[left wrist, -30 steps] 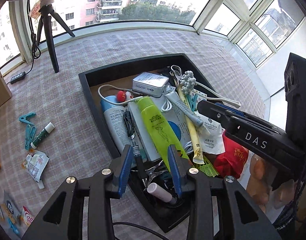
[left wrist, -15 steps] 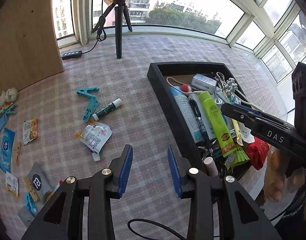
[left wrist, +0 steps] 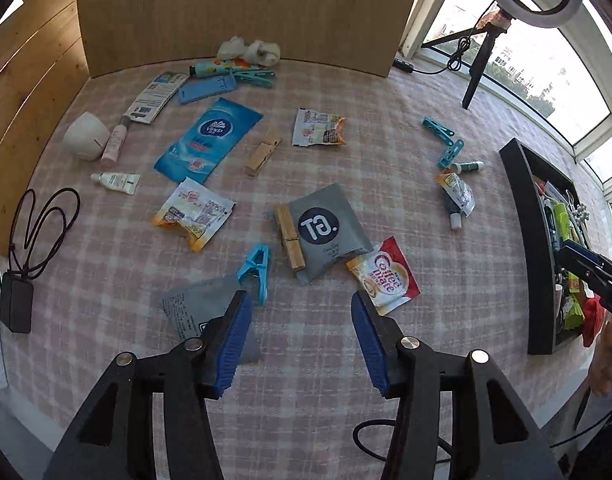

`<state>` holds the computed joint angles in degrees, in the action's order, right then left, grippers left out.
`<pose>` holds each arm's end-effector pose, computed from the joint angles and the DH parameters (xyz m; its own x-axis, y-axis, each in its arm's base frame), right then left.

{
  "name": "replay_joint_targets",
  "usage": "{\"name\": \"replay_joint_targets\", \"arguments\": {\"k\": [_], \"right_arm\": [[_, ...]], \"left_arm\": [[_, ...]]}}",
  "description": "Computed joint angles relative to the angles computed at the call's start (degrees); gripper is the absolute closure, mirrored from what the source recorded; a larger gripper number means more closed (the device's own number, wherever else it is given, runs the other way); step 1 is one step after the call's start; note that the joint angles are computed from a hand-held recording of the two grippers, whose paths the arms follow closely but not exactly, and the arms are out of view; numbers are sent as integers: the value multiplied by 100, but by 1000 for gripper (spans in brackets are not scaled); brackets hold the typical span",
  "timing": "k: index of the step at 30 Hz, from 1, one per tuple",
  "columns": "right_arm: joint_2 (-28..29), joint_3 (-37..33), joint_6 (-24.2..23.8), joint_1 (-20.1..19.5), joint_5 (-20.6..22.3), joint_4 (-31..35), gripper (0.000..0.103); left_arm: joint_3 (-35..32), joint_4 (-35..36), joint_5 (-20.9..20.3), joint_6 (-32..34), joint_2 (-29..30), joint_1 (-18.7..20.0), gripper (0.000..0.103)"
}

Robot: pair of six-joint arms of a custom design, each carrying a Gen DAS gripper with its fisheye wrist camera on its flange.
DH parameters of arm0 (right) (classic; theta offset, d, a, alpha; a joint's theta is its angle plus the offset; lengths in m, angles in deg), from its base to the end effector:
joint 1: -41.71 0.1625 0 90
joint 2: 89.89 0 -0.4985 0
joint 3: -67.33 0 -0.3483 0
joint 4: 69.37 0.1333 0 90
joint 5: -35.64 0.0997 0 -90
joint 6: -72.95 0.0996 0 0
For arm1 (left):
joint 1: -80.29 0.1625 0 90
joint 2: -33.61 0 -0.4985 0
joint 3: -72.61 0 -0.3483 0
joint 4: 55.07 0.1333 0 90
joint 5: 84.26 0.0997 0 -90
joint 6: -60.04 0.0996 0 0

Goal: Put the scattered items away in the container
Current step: 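Grasp the grey striped pouch with the left gripper while the right grasps the Coffee-mate sachet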

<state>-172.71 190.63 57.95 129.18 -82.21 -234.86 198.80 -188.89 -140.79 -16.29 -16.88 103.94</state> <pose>0.0664 -0.4628 0.4161 -0.8511 0.0846 0.5181 -0.1906 0.8698 -0.4551 -0.3312 -0.3505 0.0864 -0.7718 -0.1228 -0.6239 0.1179 0.9365 -0.3302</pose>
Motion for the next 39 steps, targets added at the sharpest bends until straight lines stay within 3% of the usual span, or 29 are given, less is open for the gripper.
{"name": "replay_joint_targets", "arguments": {"k": [5,12,17,26,36,39], "right_arm": [[518,57,-211,350,-110,-92,43],[1411,-136,-175,656,-381,6,39],[1900,-294,-75,749,-597,142,39],[2367,-540,-74,768,-1096,177,39],[2409,-811,29,641,-912,677,36],[2444,-867,4,677,-949,749,36]], "left_arm": [[477,44,-8,-694,-149,-134,41],[714,-246,-39,-1140,-54,41,37],[619,-60,19,-1213,131,207,33],[795,-55,8,-1302,159,397,33],[812,-47,60,-1288,200,424,39],[818,40,74,-1344,198,396,48]]}}
